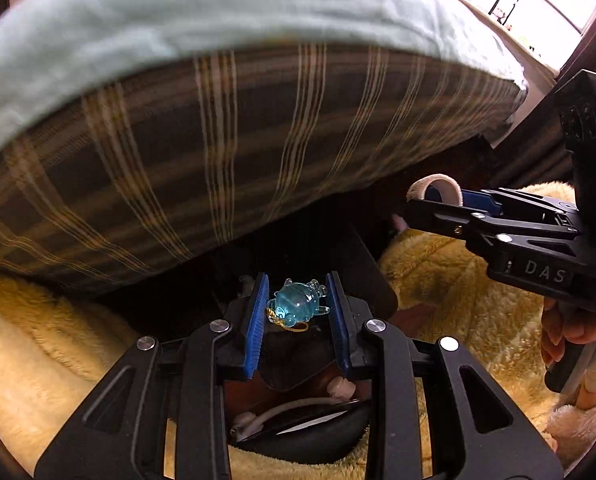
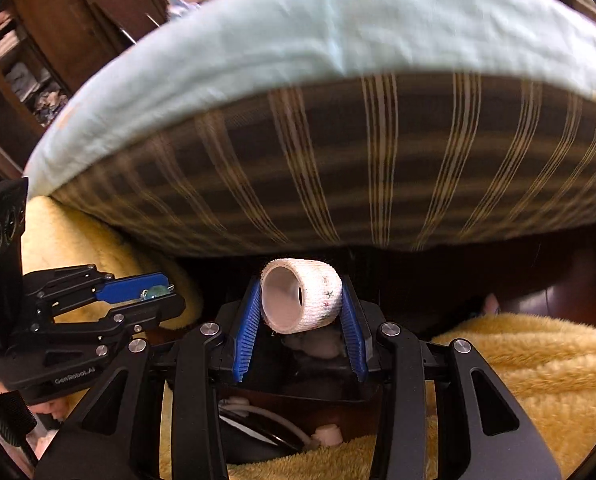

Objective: Collect trash
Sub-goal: 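Carry the pacifier and tape roll down to the black bin, then open both grippers to drop the pacifier and tape roll into the bin, then raise both grippers back over the bed sheet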

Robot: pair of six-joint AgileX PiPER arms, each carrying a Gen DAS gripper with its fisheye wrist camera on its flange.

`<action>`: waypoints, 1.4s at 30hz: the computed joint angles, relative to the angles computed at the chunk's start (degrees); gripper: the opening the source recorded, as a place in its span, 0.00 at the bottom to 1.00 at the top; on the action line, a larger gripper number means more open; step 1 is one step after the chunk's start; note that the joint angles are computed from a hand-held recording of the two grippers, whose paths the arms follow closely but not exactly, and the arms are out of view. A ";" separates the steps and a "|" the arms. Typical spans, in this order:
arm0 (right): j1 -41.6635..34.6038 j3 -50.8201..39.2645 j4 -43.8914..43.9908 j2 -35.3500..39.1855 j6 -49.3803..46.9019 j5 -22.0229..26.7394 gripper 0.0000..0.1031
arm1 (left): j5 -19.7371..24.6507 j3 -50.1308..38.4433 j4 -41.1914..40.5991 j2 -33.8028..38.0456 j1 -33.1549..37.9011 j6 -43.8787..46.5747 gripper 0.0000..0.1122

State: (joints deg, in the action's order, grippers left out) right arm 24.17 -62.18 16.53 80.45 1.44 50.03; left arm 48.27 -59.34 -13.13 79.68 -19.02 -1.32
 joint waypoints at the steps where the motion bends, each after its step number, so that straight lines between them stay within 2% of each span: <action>1: 0.03 0.41 0.17 0.32 0.01 -0.18 0.38 | -0.25 0.13 -0.56 0.68 0.02 0.50 0.24; 8: -0.46 2.00 2.21 2.07 -1.23 -1.36 0.38 | -1.40 -0.40 -1.40 5.28 -0.84 1.55 0.24; 16: -2.24 -1.09 3.49 6.15 -3.42 -1.61 0.39 | -1.41 -1.50 -1.63 7.79 -1.38 1.97 0.26; 17: -2.31 -1.29 3.35 6.20 -3.26 -1.61 0.40 | -1.30 -1.50 -1.49 7.69 -1.32 1.82 0.30; 19: -2.52 -1.81 2.89 6.20 -2.69 -1.52 0.51 | -0.72 -1.95 -0.98 7.38 -1.08 1.41 0.36; 26: -4.03 -5.71 0.96 5.16 -0.66 1.26 0.58 | 1.43 -2.89 0.18 4.70 0.69 1.27 0.49; 34: -4.58 -12.15 -2.93 2.07 1.93 4.16 0.80 | 4.13 -5.51 4.73 -1.21 1.29 -0.84 0.71; 36: -4.21 -14.82 -4.68 1.73 2.86 4.93 0.82 | 4.84 -6.96 6.98 -2.46 1.39 -1.71 0.78; 42: -4.22 -26.71 -6.64 4.14 2.78 7.95 0.85 | 6.86 -13.65 10.68 -4.34 4.56 -2.85 0.83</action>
